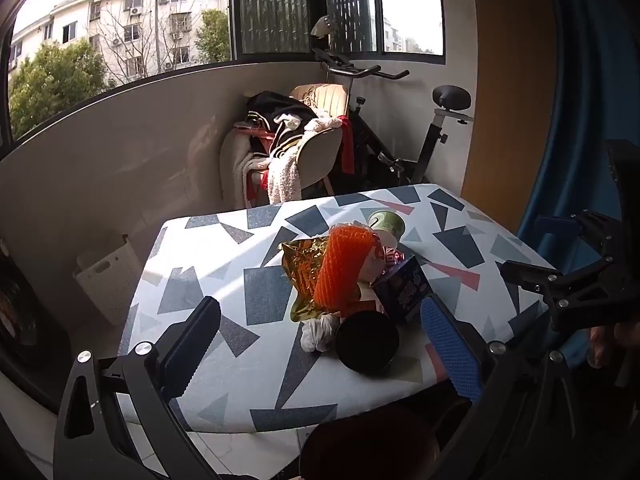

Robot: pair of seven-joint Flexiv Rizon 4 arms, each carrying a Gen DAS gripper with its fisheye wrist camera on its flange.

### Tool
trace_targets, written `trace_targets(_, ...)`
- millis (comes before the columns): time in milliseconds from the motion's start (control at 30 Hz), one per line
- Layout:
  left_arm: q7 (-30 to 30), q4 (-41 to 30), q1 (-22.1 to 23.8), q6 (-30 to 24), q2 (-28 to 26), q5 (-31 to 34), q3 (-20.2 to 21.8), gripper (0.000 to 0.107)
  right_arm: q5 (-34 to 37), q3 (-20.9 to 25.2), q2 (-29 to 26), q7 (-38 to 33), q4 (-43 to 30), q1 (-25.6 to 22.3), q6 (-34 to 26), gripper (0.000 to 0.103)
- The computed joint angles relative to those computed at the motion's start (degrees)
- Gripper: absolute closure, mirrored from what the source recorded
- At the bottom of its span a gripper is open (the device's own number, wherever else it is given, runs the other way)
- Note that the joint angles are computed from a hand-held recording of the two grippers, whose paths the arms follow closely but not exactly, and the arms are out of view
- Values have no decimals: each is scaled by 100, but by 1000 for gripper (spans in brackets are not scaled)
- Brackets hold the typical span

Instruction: Collect trash

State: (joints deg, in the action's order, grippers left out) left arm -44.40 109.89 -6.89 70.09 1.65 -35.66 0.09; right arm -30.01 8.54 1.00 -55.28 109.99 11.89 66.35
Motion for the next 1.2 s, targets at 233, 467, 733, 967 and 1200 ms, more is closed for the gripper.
trace_targets(233, 132, 61, -38, 69, 52, -107, 8, 9, -3, 2, 2, -7, -8, 1, -30, 6)
trace_targets(467, -23, 21, 4, -35, 13, 62, 15, 9, -50, 5, 6, 34, 8, 1, -38, 6)
trace_targets(733, 87, 123, 20, 80, -17, 7, 23, 9, 126, -11, 70, -169, 35, -38, -60, 6)
trace_targets(967, 80, 129, 34, 60, -10, 30, 20, 9, -171, 15, 14, 115, 70, -20, -62, 6)
trace_targets(1200, 79, 173, 34, 56, 15, 34, 35, 9, -178, 6, 12, 102, 68, -11, -83, 6)
